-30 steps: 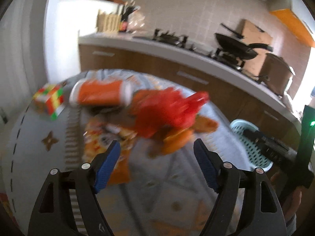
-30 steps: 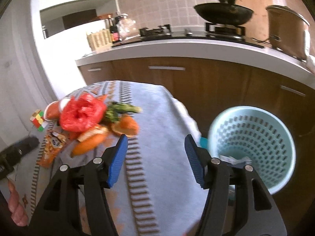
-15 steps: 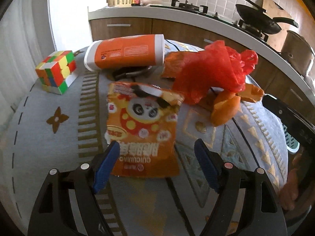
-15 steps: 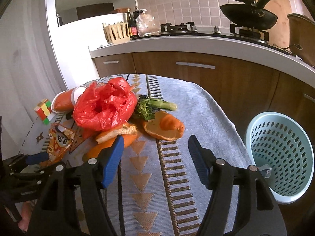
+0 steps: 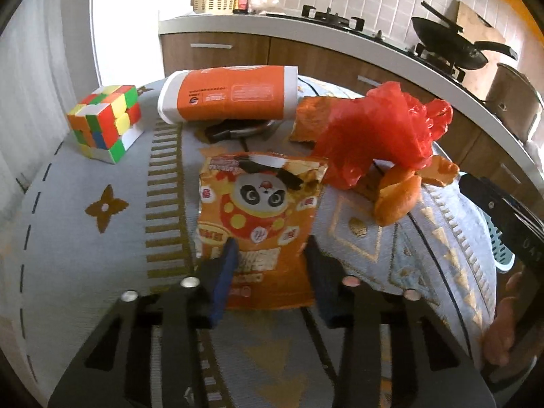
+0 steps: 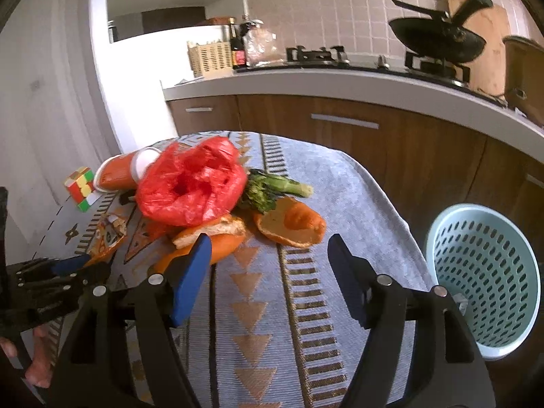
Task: Collect trash
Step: 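Return to the table and grasp the orange snack bag with the left gripper, then grasp the red plastic bag with the right gripper and lift it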
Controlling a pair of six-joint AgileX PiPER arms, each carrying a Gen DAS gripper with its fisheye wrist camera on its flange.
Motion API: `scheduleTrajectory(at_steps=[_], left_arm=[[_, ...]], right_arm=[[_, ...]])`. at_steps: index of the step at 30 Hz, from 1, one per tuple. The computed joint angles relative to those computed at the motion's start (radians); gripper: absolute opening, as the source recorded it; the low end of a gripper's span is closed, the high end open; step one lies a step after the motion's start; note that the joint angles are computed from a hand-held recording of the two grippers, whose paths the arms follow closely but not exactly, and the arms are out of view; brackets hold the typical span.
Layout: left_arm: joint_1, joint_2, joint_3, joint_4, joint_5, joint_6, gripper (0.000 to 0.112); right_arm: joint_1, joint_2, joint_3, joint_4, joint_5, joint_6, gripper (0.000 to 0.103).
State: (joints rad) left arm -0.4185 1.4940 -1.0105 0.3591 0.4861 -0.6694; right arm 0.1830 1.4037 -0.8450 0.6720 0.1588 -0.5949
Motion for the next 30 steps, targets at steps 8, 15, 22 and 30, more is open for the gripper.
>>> scheduleTrajectory(at_steps=[8,15,22,30], left_arm=[[-0.078,-0.084,0.095,0.311,-0.053,-0.337,0.013],[-0.015,-0.148,0.162,0.262,-0.187,-0.324,0.011],[-0.013,-0.142,0.167,0.283,-0.215,-0.345,0.011],[0.003,-0.157,0.187,0.265,-0.239,-0.327,0.011]], right_arm=[[0.044,0.043,-0.142,-0.011,0.089,0.006,0.088],[0.106,0.196,-0.325,-0.270,0.145,0.275,0.095],[0.152,0.295,-0.403,-0.469,0.160,0.480,0.095],[0.137,0.275,-0.349,-0.424,0.109,0.446,0.053]])
